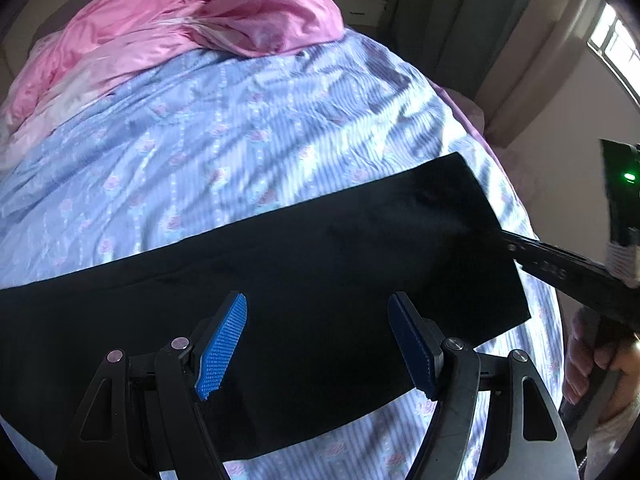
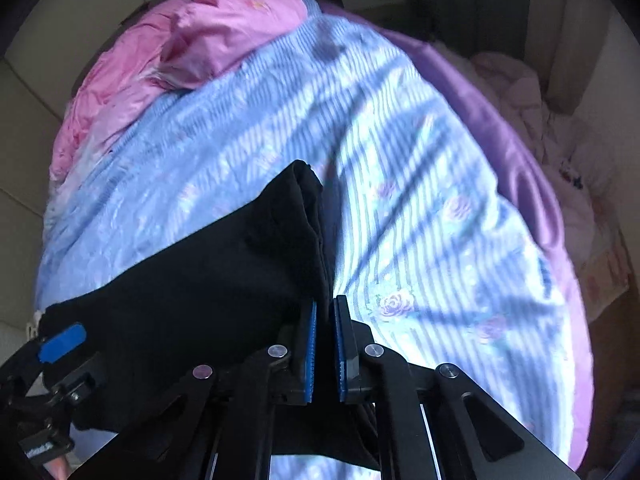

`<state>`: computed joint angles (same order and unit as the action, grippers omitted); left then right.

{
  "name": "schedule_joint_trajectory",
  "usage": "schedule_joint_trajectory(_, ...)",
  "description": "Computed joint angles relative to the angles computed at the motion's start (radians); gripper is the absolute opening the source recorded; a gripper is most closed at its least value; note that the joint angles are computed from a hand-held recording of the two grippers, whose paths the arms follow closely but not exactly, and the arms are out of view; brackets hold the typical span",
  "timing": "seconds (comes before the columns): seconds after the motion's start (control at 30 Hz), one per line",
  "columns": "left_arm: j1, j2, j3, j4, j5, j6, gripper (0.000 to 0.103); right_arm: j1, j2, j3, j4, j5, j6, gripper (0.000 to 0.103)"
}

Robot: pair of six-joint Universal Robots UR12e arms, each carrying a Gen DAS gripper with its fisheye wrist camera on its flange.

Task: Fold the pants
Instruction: 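Grasp the trouser leg hem with the right gripper and lift it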

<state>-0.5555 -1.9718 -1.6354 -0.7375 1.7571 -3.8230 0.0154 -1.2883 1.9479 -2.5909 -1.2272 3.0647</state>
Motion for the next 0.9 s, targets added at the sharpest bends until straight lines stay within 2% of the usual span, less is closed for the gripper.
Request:
schedule_joint_trajectory(0.1, 0.004, 0.03, -0.024, -0.002, 0.016, -0.025, 0.072, 0.009, -0.038, 0.014, -0.016, 0.012, -0.012, 0.008)
schedule_joint_trajectory(0.17, 0.009, 0.056, -0.046, 0.003, 0.02, -0.041, 0.072, 0.032, -0.064, 0.017, -0.033, -0.019, -0.035, 0.008)
schedule_joint_trajectory(0.23, 0.012, 0.082, -0.068, 0.007, 0.034, -0.049, 0.072, 0.048, -0.083, 0.015, -0.031, -0.014, -0.05, 0.008)
schedule_joint_trajectory(0.43, 0.038, 0.186, -0.144, -0.015, 0.07, -0.097, 0.072, 0.125, -0.137, 0.008, -0.026, -0.064, -0.089, 0.008)
schedule_joint_trajectory(0.73, 0.092, 0.375, -0.294, -0.095, 0.119, -0.127, 0.072, 0.256, -0.183, -0.011, -0.01, -0.121, -0.061, 0.008)
schedule_joint_trajectory(0.9, 0.137, 0.494, -0.396, -0.111, 0.103, -0.129, 0.072, 0.338, -0.184, -0.038, -0.003, -0.167, -0.022, 0.008)
